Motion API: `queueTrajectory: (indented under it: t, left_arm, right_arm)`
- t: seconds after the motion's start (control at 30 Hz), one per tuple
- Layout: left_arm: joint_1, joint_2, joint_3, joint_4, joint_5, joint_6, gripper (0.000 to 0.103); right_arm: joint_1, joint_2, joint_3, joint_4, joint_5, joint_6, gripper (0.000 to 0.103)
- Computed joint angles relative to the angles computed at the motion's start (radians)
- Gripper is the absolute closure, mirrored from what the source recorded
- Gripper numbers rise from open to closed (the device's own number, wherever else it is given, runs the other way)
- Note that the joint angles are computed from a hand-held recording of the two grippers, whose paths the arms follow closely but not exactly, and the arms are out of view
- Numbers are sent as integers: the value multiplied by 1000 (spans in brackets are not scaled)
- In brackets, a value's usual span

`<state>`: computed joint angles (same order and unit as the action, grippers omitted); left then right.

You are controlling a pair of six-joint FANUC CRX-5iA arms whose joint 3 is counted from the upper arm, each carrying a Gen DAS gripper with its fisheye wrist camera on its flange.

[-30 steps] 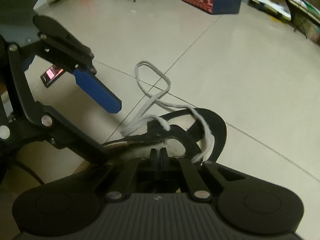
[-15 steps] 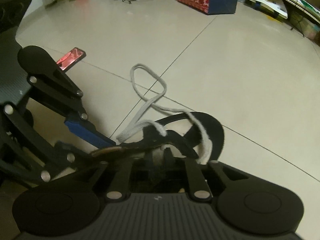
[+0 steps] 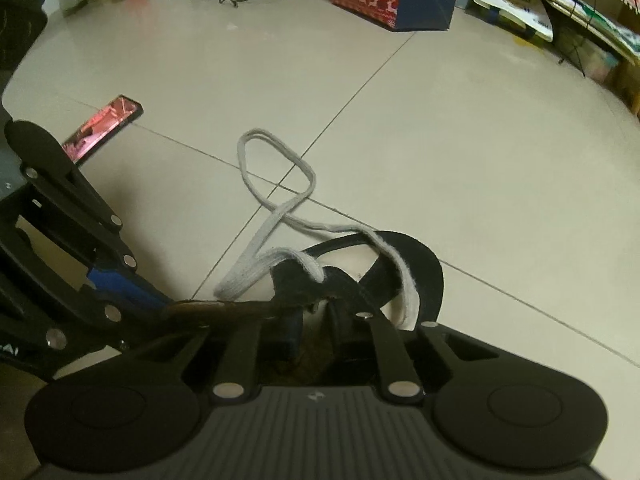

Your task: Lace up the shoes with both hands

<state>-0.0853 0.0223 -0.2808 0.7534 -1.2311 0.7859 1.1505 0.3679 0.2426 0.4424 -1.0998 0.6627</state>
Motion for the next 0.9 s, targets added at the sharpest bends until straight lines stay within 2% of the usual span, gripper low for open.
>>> queueTrajectory:
  t: [0.03,0.07,0.3,0.53,0.7,0.83,0.9]
  left_arm:
    - [-3,-3,-2,-1,5,1,92]
    - [-6,-9,-9,-1,15,5,92]
    - [-20,-23,-34,-8,68,61,91]
    - [-20,-37,-56,-10,99,83,90]
    - [-10,-29,-54,5,86,68,89]
    - [-18,-35,-53,-2,95,43,88]
    - [-19,-41,-59,-2,103,34,88]
  right_arm:
    - [3,4,0,11,-5,-4,98]
    - [6,1,-11,21,2,0,99]
    - [10,-46,-70,23,42,68,100]
    - [12,-66,-72,9,35,72,100]
    - [6,-114,-106,-33,39,-22,100]
    - [23,-121,-106,-34,8,-29,100]
    - [17,-142,-106,-90,33,-38,103]
